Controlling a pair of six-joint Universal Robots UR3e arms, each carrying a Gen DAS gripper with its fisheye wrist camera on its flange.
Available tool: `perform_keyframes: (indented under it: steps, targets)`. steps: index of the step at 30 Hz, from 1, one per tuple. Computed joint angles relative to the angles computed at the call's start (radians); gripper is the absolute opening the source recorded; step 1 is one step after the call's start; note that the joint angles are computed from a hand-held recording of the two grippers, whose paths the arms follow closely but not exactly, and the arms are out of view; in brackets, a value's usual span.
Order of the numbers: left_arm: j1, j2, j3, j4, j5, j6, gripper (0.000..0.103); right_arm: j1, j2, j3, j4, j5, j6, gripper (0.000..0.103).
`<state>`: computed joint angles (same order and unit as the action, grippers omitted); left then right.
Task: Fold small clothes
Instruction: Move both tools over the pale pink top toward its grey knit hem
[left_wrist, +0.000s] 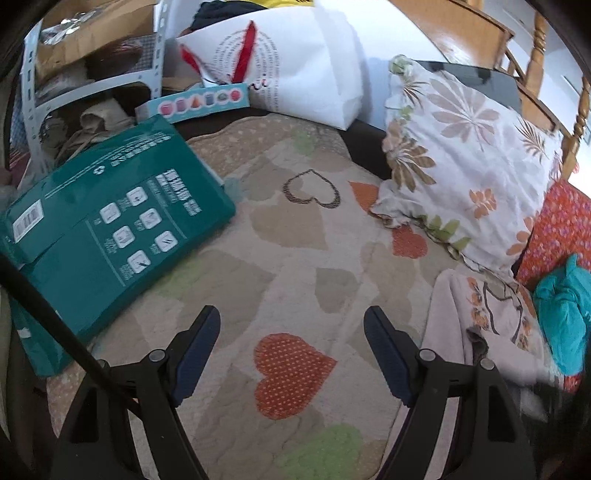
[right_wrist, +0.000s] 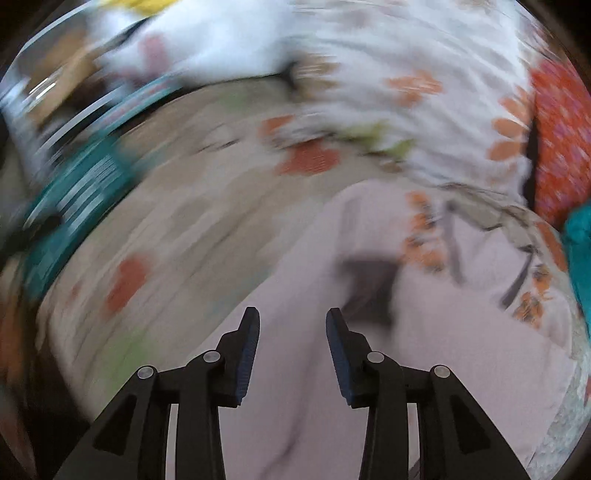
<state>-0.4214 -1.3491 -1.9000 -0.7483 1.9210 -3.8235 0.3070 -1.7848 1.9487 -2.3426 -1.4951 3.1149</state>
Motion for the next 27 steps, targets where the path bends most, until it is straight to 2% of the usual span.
perform_keyframes:
  steps: [3, 5, 9, 12, 15, 17, 18, 19, 21, 24, 27]
  targets:
    - [0.002, 0.030, -0.020, -0.006, 0.013, -0.029, 0.079, 0.161, -0.105, 0.091, 0.042, 0.028, -0.016, 0.043]
    - [0.003, 0.040, -0.025, -0.015, 0.029, -0.038, 0.079, 0.291, -0.109, 0.138, 0.007, 0.008, 0.000, 0.051]
    - [0.028, 0.080, -0.052, -0.044, 0.037, -0.048, 0.079, 0.539, 0.085, 0.137, -0.167, -0.124, 0.019, 0.051]
    - [0.073, 0.132, -0.087, -0.062, 0.026, -0.056, 0.079, 0.631, 0.209, 0.121, -0.272, -0.182, 0.033, 0.051]
    - [0.135, 0.200, -0.124, -0.086, -0.008, -0.054, 0.079, 0.726, 0.359, 0.071, -0.327, -0.321, 0.042, 0.054]
    - [0.183, 0.257, -0.156, -0.104, -0.030, -0.054, 0.079, 0.770, 0.429, 0.020, -0.308, -0.403, 0.090, 0.025]
    - [0.203, 0.282, -0.166, -0.118, -0.029, -0.059, 0.079, 0.751, 0.417, 0.018, -0.310, -0.375, 0.104, 0.013]
    - [0.220, 0.306, -0.175, -0.134, -0.020, -0.067, 0.079, 0.716, 0.398, 0.004, -0.284, -0.318, 0.125, 0.005]
    - [0.250, 0.349, -0.190, -0.163, 0.004, -0.080, 0.079, 0.657, 0.344, -0.003, -0.283, -0.259, 0.163, 0.005]
    - [0.316, 0.414, -0.220, -0.182, -0.013, -0.081, 0.079, 0.568, 0.266, -0.073, -0.231, -0.222, 0.173, 0.005]
    - [0.348, 0.431, -0.235, -0.183, -0.052, -0.079, 0.079, 0.477, 0.219, -0.293, -0.113, -0.223, 0.169, 0.005]
